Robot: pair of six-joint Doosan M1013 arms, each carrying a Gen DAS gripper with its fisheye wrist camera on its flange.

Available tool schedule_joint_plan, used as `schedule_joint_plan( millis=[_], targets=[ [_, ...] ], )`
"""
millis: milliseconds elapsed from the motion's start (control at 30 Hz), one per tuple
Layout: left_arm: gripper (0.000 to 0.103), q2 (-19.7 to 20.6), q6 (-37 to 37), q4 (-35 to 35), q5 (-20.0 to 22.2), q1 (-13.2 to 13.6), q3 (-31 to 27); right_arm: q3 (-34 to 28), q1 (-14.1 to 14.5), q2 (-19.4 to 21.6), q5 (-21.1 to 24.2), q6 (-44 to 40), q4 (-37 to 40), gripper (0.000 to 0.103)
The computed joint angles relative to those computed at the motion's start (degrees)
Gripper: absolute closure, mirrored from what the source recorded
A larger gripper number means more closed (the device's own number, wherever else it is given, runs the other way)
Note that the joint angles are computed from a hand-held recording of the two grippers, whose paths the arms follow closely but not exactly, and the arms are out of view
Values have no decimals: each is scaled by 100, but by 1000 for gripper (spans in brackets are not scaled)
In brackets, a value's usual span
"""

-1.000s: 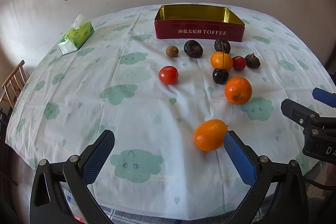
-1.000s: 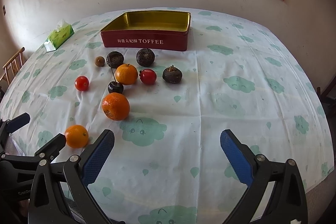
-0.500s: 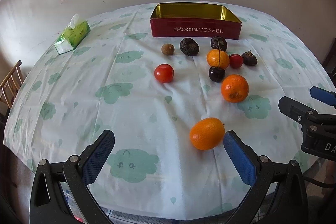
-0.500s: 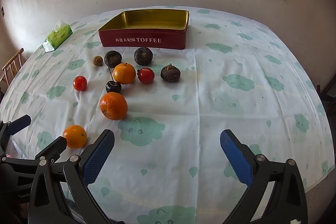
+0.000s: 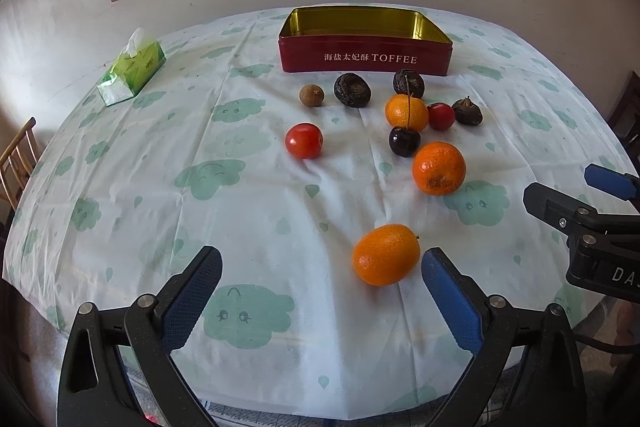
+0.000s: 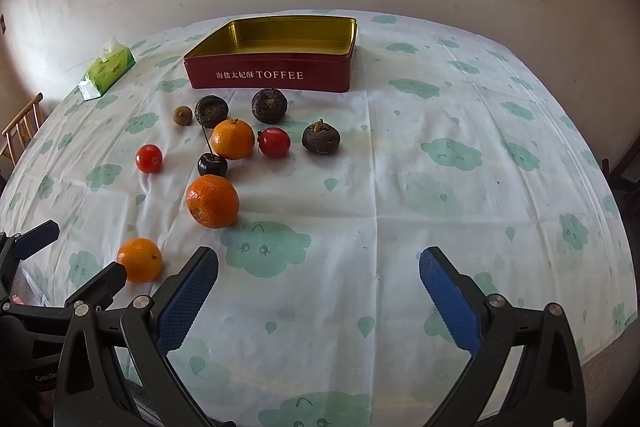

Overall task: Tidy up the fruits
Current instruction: 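Close the left tool around the small orange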

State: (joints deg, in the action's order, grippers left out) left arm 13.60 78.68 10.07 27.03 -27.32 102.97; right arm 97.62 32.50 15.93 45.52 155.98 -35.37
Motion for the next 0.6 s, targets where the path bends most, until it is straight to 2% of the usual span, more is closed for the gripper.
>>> schedule_joint_plan(
  millis=[167, 300, 433, 600],
  targets=[
    [19, 22, 617, -642, 103, 53, -39, 1, -26, -11, 12, 0, 82, 3],
    [19, 14, 1077, -1014, 103, 77, -45, 19, -44, -24, 3, 11, 153, 3],
    [19, 62, 1365, -1229, 221, 82, -108, 21, -48, -18, -1, -2, 149, 3],
    [24, 149, 1518, -1355, 319, 98, -187, 28, -50, -18, -11, -11, 184, 3]
  ],
)
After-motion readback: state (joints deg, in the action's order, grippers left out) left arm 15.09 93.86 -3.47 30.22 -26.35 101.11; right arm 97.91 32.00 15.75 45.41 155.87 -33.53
